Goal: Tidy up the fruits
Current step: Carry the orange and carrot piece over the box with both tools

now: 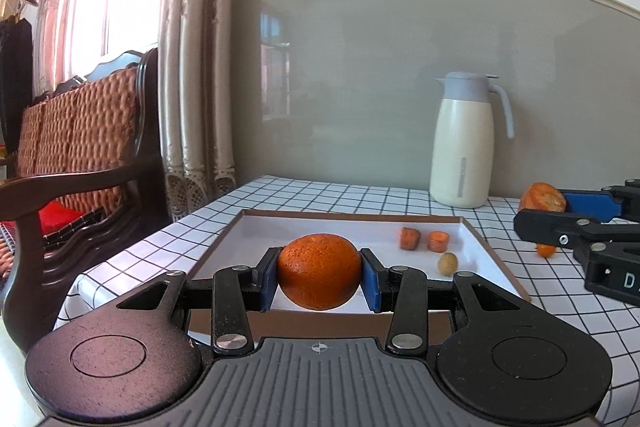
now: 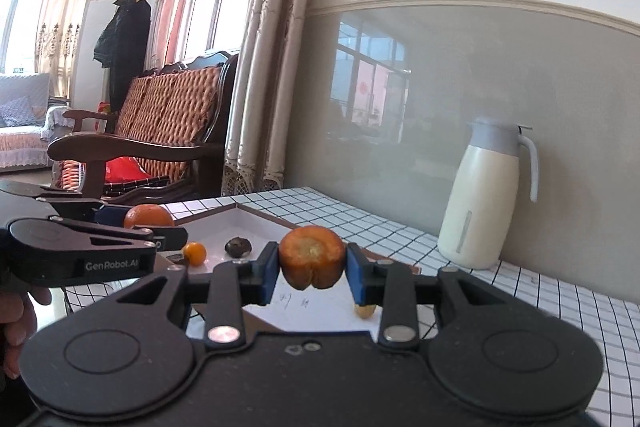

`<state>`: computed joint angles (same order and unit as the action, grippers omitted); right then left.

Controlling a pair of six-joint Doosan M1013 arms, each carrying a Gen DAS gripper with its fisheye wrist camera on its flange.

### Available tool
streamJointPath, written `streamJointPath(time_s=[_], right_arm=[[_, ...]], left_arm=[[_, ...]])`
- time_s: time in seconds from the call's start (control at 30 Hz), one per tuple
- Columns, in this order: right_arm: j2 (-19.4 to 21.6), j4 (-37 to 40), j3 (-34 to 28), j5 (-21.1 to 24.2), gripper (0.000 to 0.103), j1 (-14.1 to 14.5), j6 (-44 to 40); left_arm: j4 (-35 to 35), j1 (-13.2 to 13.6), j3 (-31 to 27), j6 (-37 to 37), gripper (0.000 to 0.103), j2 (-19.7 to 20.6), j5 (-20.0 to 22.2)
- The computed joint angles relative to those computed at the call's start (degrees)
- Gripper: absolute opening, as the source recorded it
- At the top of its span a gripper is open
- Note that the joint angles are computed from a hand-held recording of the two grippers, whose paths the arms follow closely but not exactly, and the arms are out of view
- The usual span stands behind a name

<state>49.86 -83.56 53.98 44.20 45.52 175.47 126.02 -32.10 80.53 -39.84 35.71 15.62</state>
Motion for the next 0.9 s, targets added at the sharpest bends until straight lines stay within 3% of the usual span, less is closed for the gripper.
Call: streamJointPath(time_s=[0.9], right_arm=[[5.6,10.3,-10.5,-2.3,0.027,-2.4,-13.0]], left_arm=[[-11.2,1.8,-7.6,10.0,0.042,4.6,-0.8]])
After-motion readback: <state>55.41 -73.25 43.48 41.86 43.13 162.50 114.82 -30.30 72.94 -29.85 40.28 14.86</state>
